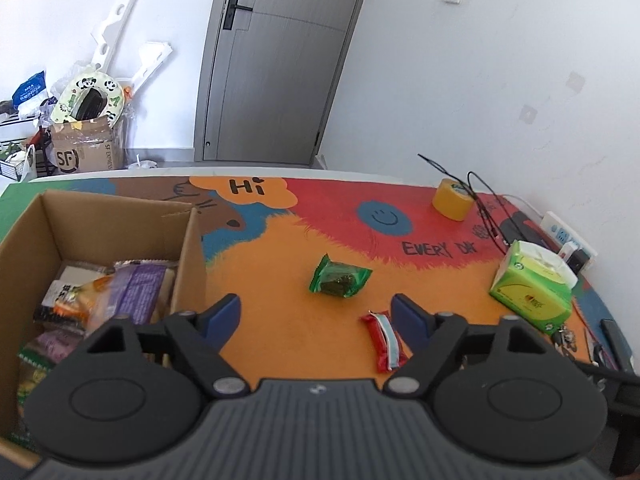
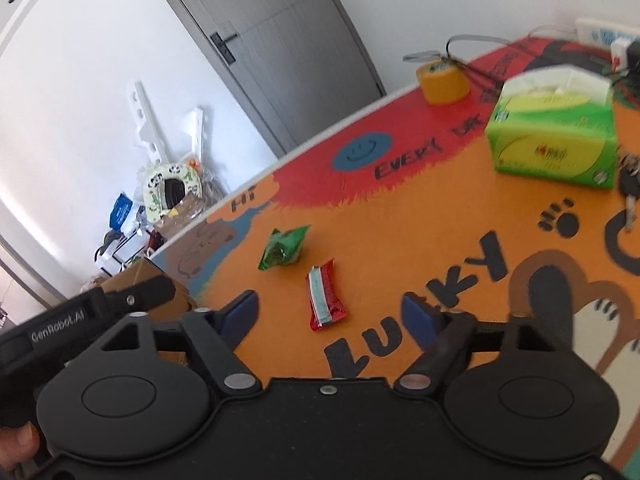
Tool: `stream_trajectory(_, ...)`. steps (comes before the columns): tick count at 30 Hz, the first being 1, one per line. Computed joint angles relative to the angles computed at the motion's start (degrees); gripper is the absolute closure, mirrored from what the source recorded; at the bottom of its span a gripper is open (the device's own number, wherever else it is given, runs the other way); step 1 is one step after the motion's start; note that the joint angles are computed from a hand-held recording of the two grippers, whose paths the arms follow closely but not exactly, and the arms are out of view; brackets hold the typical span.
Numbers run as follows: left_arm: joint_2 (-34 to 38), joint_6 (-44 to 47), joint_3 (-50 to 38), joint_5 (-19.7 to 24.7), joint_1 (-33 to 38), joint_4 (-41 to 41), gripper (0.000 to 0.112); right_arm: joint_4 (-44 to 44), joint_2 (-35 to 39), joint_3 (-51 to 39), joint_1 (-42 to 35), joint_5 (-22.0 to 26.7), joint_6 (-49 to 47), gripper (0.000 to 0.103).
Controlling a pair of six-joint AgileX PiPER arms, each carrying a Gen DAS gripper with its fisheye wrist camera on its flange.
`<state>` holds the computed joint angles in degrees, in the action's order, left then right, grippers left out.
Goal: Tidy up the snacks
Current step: 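Move both tools back toward the last snacks on the mat, then grasp the green pack with left tool while right tool grasps red-white stick snack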
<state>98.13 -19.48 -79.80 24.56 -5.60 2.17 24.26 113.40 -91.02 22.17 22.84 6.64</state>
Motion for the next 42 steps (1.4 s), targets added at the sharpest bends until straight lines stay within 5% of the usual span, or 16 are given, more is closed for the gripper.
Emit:
stream_trajectory(2, 1.7, 0.1, -2.1, 1.3, -0.2, 0.3, 0.044, 2.4, 1.8, -1.9, -0.3, 1.2, -1.4, 0.041)
stream_trajectory(9, 7.4, -1.8, -8.0, 4.6, -0.9, 2.4, 0.057, -0.1, 8.3, -11.5, 0.1, 5.9, 0.8, 0.046)
stream_trajectory(22, 16.5, -5.8, -19.0, 10.6, -1.4, 4.5, 0.061, -8.3, 23.3, -35.6, 0.6, 20.4, 7.7, 0.058)
stream_trajectory(27, 20.4, -6.9, -24.5, 12.6, -1.8, 5.0, 0.061, -7.8, 27.2, -43.4, 0.2, 25.2, 6.7, 0.081)
stream_trajectory(42, 32.2, -6.2, -42.6, 19.2, -3.7, 6.2, 0.044, -11.2, 23.6, -37.0, -3.8, 21.6, 12.3, 0.083)
